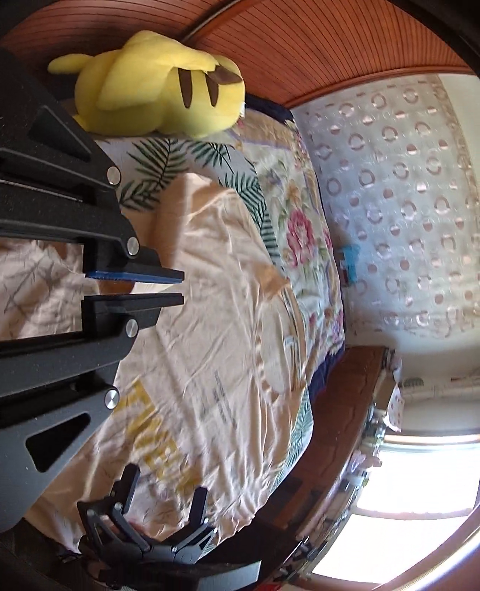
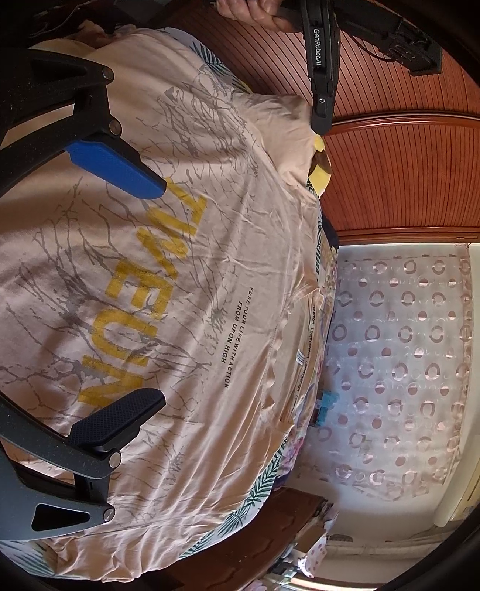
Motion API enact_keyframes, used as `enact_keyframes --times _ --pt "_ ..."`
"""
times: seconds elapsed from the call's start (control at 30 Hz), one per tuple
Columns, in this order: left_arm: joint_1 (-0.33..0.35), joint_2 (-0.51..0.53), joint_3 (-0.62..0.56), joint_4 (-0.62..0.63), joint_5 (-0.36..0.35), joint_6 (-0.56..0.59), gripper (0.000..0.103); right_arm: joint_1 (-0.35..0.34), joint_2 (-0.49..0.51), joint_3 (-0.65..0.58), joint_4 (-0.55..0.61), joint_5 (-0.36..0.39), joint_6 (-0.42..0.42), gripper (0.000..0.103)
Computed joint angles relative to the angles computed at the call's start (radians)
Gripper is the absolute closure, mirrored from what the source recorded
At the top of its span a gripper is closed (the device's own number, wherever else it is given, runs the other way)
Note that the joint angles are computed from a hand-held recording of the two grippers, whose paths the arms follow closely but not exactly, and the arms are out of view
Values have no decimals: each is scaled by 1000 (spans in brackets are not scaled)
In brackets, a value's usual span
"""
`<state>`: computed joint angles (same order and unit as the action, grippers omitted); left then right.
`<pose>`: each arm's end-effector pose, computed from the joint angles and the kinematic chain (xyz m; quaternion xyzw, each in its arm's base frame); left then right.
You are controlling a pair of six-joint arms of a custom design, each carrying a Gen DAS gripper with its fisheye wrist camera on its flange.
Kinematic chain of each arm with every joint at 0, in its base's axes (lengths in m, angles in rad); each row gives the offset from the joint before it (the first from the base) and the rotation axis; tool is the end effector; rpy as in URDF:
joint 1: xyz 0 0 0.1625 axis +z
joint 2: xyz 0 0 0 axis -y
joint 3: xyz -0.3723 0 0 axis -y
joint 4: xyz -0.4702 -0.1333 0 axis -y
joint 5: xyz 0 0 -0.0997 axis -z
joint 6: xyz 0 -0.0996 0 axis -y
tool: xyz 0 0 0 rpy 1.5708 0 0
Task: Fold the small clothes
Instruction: 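Fold the gripped shirt side inward over the body with the left tool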
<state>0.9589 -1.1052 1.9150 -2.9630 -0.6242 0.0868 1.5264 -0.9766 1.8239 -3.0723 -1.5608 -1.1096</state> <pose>-0.1732 -0.6196 0.1609 0.1689 0.8459 -0.3601 0.3553 0.1049 -0.6647 0.1002 0.4822 -0.8150 0.2719 0.1713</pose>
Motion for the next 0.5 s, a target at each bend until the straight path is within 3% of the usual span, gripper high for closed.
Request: enact_keyframes --times 0.07,0.13,0.17,0.23,0.27,0.5 --pt "-11 -4 10 3 -6 -3 94 0 -1 1 -1 1 -3 1" --pt "-24 -12 34 -42 0 34 67 0 -2 3 -4 1 -6 1" --pt "-30 -9 38 -61 13 45 59 0 -2 6 -7 0 -7 1" --pt "-32 -23 61 -81 33 39 30 0 -1 0 -2 -1 -7 1" --pt "-28 -31 74 -87 38 27 23 0 -2 2 -4 -1 -7 1" --pt "41 -75 125 16 79 -116 21 1 -1 0 -2 -4 -10 1"
